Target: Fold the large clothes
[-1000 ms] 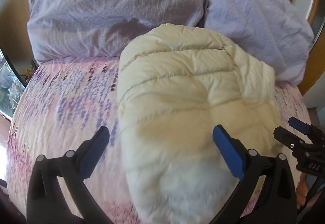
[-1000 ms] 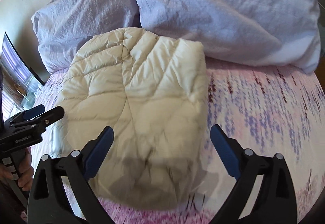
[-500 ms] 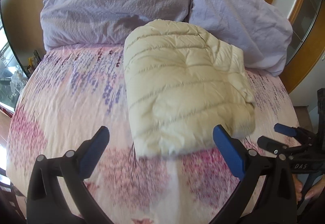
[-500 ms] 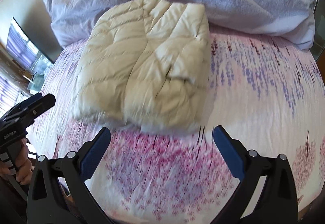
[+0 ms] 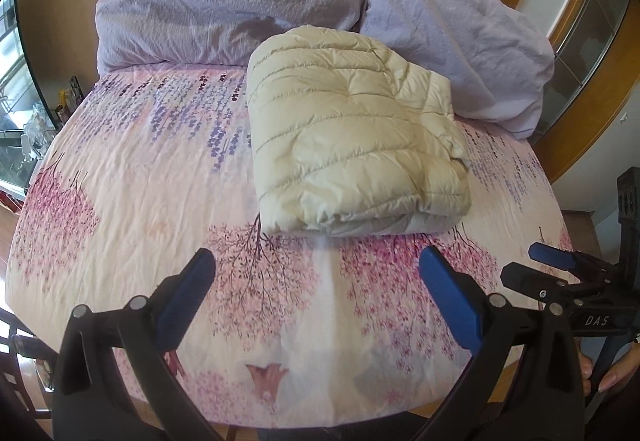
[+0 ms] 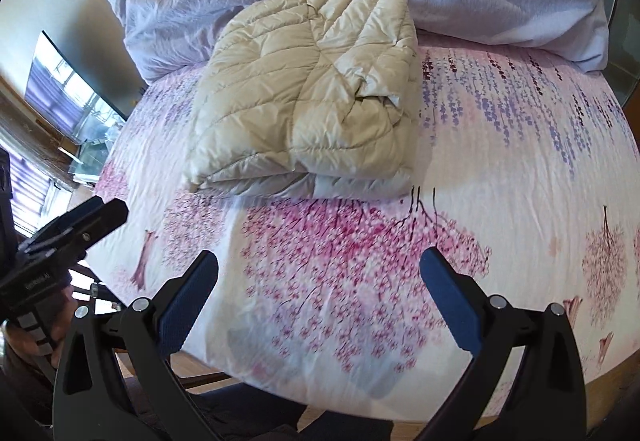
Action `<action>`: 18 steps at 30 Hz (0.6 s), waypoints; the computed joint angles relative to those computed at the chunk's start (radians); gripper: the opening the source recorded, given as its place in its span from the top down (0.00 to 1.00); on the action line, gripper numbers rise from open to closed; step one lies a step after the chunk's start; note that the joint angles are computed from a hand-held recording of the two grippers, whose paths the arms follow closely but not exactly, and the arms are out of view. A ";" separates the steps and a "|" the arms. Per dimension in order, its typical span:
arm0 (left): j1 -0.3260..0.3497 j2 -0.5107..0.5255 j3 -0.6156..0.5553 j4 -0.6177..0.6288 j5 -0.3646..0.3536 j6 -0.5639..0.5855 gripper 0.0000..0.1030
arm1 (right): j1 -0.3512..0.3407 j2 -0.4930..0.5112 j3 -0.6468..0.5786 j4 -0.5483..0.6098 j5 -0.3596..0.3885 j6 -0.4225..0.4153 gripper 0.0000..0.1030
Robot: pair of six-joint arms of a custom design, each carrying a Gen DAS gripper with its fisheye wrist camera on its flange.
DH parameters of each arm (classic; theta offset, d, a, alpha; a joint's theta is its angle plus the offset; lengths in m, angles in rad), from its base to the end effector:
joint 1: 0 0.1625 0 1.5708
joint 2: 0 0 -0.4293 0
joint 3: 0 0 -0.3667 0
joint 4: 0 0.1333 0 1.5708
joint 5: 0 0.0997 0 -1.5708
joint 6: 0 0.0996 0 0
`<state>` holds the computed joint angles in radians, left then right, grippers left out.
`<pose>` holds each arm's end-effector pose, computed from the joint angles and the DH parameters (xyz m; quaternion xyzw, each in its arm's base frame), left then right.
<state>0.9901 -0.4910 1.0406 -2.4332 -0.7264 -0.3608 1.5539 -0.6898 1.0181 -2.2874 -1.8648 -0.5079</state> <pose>-0.2687 -0.7883 0.1411 0.0354 0.9026 -0.3102 0.2963 0.0908 -0.8083 0.2670 0.2085 -0.9484 0.1470 0.1883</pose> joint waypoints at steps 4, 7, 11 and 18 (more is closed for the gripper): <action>-0.012 -0.020 0.038 -0.022 -0.002 -0.006 0.02 | 0.006 -0.026 0.035 -0.011 0.012 0.011 0.01; -0.019 -0.031 0.061 -0.039 -0.003 -0.006 0.02 | 0.009 -0.041 0.056 -0.024 0.016 0.013 0.01; -0.023 -0.040 0.080 -0.053 -0.011 -0.011 0.02 | 0.011 -0.054 0.078 -0.038 0.019 0.012 0.01; -0.027 -0.043 0.092 -0.075 -0.018 -0.002 0.02 | 0.013 -0.061 0.094 -0.050 0.023 0.012 0.01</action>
<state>0.9635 -0.5339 1.1329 -2.5082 -0.7445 -0.3627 1.5667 -0.7511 1.1120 -2.3377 -1.8422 -0.4958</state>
